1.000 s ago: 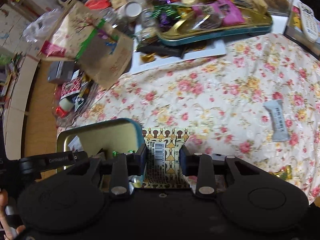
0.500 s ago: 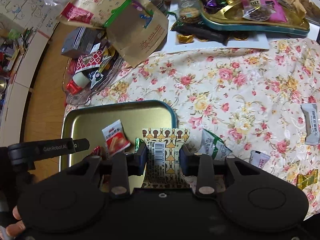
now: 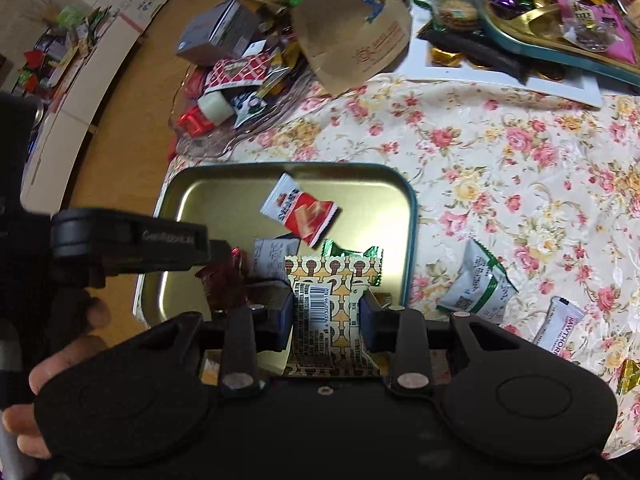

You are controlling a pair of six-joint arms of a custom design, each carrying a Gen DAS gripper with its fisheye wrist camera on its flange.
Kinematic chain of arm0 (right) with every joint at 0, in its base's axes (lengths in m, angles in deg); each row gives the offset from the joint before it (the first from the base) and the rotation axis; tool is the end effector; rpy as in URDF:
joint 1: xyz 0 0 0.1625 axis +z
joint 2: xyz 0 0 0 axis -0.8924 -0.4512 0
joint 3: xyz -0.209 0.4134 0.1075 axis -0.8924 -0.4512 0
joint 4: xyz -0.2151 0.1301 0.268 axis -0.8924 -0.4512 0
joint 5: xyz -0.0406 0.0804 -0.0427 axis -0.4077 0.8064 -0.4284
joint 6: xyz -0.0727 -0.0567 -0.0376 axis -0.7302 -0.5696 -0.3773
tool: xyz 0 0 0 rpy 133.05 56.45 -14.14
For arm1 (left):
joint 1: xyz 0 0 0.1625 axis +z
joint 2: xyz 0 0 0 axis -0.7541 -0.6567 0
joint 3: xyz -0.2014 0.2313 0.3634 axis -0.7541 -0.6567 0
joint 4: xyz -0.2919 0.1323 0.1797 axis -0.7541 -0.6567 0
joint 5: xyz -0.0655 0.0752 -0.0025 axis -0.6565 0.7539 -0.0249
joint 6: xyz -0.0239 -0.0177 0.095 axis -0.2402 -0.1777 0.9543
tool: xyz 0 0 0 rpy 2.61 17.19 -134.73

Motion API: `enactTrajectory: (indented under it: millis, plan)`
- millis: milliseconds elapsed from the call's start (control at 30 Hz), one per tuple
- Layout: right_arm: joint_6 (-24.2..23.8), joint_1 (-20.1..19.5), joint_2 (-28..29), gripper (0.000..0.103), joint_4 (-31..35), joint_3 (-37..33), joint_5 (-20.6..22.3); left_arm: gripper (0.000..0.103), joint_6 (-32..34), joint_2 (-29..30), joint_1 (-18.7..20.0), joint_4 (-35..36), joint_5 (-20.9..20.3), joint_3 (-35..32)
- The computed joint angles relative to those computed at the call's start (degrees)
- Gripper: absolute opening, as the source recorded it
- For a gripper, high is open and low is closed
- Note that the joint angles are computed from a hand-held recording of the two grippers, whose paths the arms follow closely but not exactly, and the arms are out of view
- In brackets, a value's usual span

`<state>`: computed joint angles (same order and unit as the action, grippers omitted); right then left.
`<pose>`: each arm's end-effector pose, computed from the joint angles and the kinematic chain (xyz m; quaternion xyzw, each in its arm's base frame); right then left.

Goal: Organize snacks
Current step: 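Lower the yellow packet into the gold tray and open the right tool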

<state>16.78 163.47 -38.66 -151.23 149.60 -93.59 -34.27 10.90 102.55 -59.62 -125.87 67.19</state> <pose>0.1896 -0.5628 0.1819 -0.0719 -0.9594 0.1760 0.2086 -0.2438 -0.6558 0.1043 0.1012 0.9307 -0.0351 0.3498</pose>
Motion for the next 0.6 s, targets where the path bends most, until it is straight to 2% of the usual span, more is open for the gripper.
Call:
enactTrajectory:
  millis: [333,500,600]
  plan:
    - [-3.63,1.25,1.52,0.036,-1.04,0.59,-0.28,0.045,-0.43,-0.83,0.14,-0.58,-0.77,0.42]
    - [-5.70,1.53,1.99,0.038,-1.28,0.76,1.84,0.045,-0.91,-0.86,0.30,-0.35,-0.76,0.20]
    - [-5.17,1.63,2.01,0.041,-0.79,0.53,2.30,0.045,-0.88,-0.79,0.24,-0.20,-0.75,0.16]
